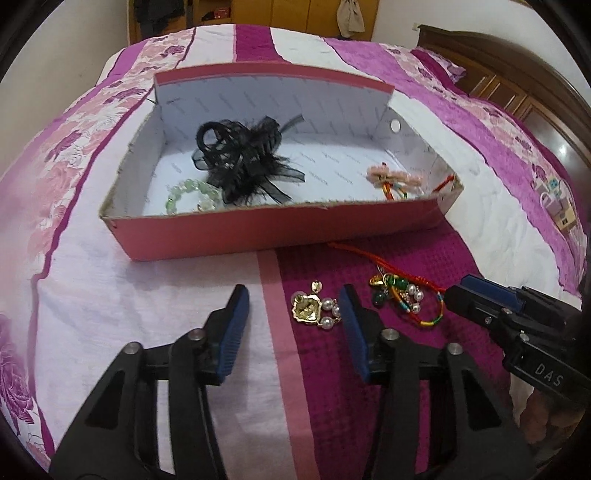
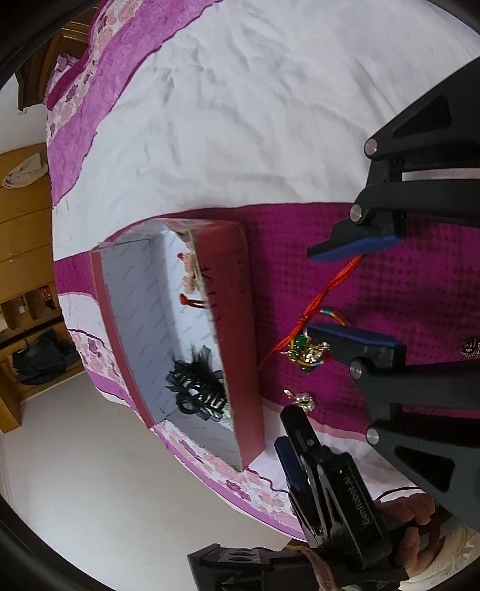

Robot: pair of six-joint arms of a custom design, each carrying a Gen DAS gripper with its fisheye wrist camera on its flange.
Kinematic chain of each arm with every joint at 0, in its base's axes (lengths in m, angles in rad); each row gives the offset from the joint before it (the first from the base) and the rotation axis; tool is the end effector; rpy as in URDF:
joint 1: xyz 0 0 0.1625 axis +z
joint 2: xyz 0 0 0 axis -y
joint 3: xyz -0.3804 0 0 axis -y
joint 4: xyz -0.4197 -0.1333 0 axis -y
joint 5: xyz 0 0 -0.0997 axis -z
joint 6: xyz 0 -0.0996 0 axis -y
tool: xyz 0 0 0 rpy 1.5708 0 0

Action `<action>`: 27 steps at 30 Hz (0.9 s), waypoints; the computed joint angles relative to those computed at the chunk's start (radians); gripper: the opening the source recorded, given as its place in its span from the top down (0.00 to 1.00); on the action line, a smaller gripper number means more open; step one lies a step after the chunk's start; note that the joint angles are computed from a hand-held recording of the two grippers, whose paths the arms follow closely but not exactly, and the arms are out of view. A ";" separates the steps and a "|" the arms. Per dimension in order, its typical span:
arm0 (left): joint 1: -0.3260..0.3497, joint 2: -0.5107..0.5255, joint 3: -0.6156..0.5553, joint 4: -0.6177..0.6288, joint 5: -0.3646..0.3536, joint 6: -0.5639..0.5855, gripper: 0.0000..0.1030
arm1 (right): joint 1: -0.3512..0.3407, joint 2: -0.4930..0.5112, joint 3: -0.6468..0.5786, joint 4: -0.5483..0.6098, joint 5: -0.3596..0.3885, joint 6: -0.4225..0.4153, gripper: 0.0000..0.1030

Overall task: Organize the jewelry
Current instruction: 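Withdraw both tools from the box toward the gold pearl brooch, then grasp the gold pearl brooch with the left tool while the right grasps the red string charm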

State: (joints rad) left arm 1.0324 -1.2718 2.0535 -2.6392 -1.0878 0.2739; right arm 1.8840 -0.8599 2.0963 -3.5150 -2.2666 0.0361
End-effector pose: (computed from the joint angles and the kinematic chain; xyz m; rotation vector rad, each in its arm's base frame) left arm -0.1179 -0.5475 0.1739 0.9651 2.4838 -0.4675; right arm 0.2236 -0.4651 0.0610 0.0129 -2.4120 1.0205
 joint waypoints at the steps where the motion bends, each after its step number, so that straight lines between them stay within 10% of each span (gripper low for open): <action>1: 0.000 0.003 0.001 -0.001 0.002 0.002 0.66 | -0.002 0.001 0.000 0.002 0.004 0.001 0.64; 10: 0.007 0.016 0.004 -0.009 -0.024 0.036 0.90 | -0.022 0.013 -0.004 0.015 0.035 0.004 0.68; 27: 0.001 -0.027 0.023 -0.018 -0.057 0.027 0.91 | -0.022 0.030 -0.010 -0.020 0.062 -0.046 0.94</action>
State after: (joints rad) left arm 1.0339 -1.2990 2.0762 -2.6573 -1.1451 0.3007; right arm 1.8619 -0.8299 2.0861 -3.5346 -2.2043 -0.0095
